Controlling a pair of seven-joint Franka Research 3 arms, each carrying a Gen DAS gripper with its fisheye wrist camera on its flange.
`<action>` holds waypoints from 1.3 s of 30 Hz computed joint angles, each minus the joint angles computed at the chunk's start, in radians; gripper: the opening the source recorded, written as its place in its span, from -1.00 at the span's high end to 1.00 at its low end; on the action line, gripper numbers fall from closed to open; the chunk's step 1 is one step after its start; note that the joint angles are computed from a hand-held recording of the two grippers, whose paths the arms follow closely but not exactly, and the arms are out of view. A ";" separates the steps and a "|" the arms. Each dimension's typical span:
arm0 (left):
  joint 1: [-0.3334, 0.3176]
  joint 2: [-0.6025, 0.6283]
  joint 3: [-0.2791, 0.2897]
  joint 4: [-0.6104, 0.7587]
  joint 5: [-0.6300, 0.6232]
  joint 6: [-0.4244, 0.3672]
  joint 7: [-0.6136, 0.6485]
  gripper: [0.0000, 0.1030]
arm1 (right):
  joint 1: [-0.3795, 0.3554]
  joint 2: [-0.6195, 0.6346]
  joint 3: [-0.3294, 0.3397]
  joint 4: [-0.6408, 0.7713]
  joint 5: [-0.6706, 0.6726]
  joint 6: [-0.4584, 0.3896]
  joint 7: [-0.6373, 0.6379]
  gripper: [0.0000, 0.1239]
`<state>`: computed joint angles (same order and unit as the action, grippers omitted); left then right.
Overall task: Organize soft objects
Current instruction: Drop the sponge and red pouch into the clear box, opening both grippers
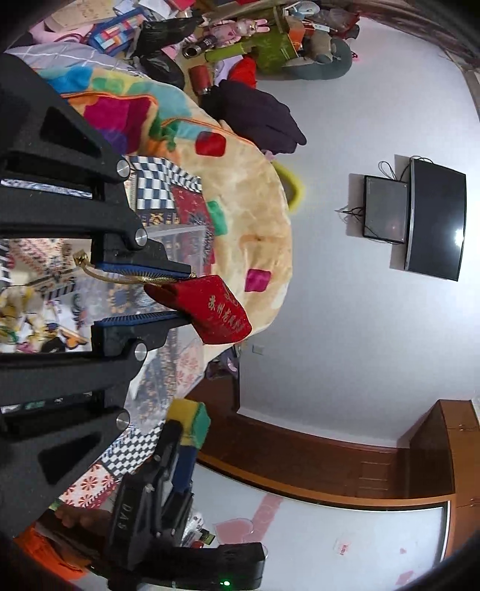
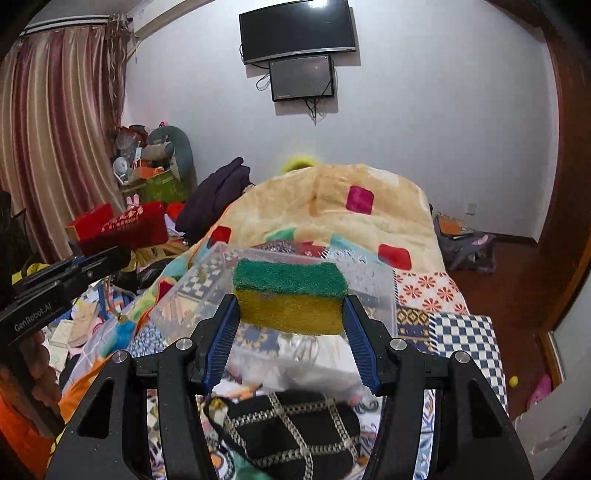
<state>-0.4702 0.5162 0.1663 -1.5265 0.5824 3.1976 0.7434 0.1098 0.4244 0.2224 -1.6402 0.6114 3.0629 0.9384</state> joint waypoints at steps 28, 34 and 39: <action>0.136 0.327 -0.287 0.448 -0.274 -0.408 0.436 0.09 | 0.125 0.199 -0.184 0.271 -0.361 -0.301 0.300 0.06; 0.164 0.274 -0.307 0.360 -0.283 -0.356 0.428 -0.03 | 0.095 0.167 -0.154 0.229 -0.332 -0.287 0.258 -0.11; 0.175 0.191 -0.305 0.240 -0.278 -0.278 0.401 -0.12 | 0.068 0.101 -0.126 0.143 -0.280 -0.222 0.203 -0.20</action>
